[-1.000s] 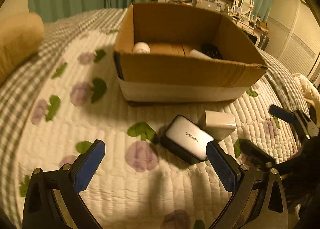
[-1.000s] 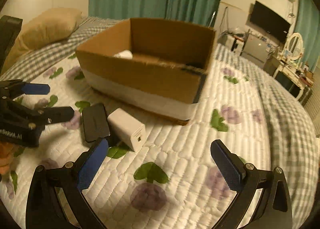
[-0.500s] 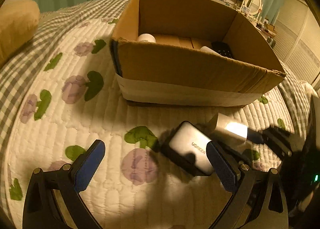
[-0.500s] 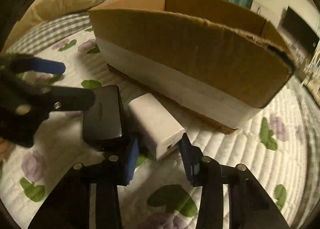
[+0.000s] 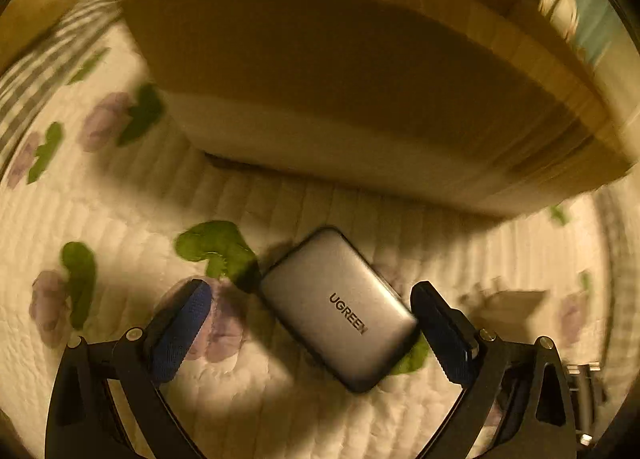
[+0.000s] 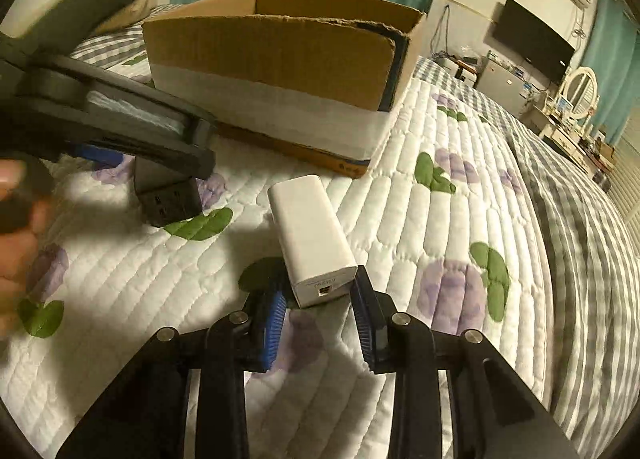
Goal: Organize rigid objects
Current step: 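Grasp the grey UGREEN power bank with the left tool while the right tool grasps the white charger, then lift the power bank and white charger over the box with both tools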
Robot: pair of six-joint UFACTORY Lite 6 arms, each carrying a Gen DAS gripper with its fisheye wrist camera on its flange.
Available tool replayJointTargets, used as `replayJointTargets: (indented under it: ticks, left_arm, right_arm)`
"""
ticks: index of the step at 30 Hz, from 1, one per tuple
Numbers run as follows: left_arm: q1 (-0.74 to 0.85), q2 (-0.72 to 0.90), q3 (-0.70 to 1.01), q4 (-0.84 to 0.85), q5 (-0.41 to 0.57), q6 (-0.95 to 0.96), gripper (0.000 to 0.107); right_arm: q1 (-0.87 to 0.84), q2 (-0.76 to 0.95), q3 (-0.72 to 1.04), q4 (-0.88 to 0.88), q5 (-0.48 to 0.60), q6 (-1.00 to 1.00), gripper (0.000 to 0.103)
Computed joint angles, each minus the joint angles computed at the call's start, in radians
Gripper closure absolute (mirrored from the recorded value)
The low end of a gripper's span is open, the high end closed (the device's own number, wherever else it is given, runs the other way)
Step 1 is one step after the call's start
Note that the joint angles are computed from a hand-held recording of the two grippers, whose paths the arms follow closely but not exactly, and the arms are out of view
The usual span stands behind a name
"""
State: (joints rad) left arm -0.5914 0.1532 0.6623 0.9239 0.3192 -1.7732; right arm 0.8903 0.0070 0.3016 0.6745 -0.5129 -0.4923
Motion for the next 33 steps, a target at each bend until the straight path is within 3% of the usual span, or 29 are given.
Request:
replayJointTargets:
  ticks: [2, 4, 7, 9, 11, 15, 19, 21, 25, 29, 33]
  left_arm:
    - [-0.006, 0.046, 0.029, -0.031, 0.016, 0.054, 0.008]
    - [-0.043, 0.028, -0.003, 0.080, 0.030, -0.050, 0.013]
    - [-0.136, -0.052, -0.100, 0.267, 0.057, -0.157, 0.032]
    - [-0.206, -0.109, -0.178, 0.381, 0.093, -0.187, 0.051]
    - [-0.226, -0.193, -0.265, 0.441, 0.095, -0.180, 0.058]
    - [-0.156, -0.327, -0.368, 0.472, 0.018, -0.168, 0.062]
    - [-0.115, -0.291, -0.344, 0.488, -0.001, -0.147, 0.060]
    - [-0.099, -0.262, -0.323, 0.504, -0.017, -0.161, 0.057]
    - [-0.027, -0.211, -0.280, 0.637, -0.078, -0.262, 0.050]
    - [0.071, -0.143, -0.218, 0.789, -0.121, -0.308, 0.045]
    - [0.104, -0.109, -0.182, 0.883, -0.116, -0.395, 0.063]
  right_arm:
    - [0.002, -0.003, -0.014, -0.003, -0.009, 0.022, 0.072]
    - [-0.001, -0.021, -0.027, 0.001, -0.007, 0.036, 0.072]
    - [0.015, -0.025, -0.050, -0.001, -0.020, 0.083, 0.073]
    - [0.020, -0.048, -0.069, 0.013, -0.019, 0.080, 0.078]
    - [0.045, -0.057, -0.089, 0.048, -0.022, 0.074, 0.083]
    - [0.073, -0.059, -0.091, 0.111, -0.018, 0.043, 0.084]
    - [0.034, -0.038, -0.063, 0.058, 0.012, 0.054, 0.083]
    - [0.035, -0.015, -0.040, 0.084, 0.017, 0.009, 0.076]
    - [0.125, 0.048, 0.015, 0.297, -0.058, -0.183, 0.041]
    - [0.209, 0.111, 0.072, 0.422, -0.130, -0.360, 0.033]
    - [0.200, 0.155, 0.129, 0.391, -0.116, -0.449, 0.030]
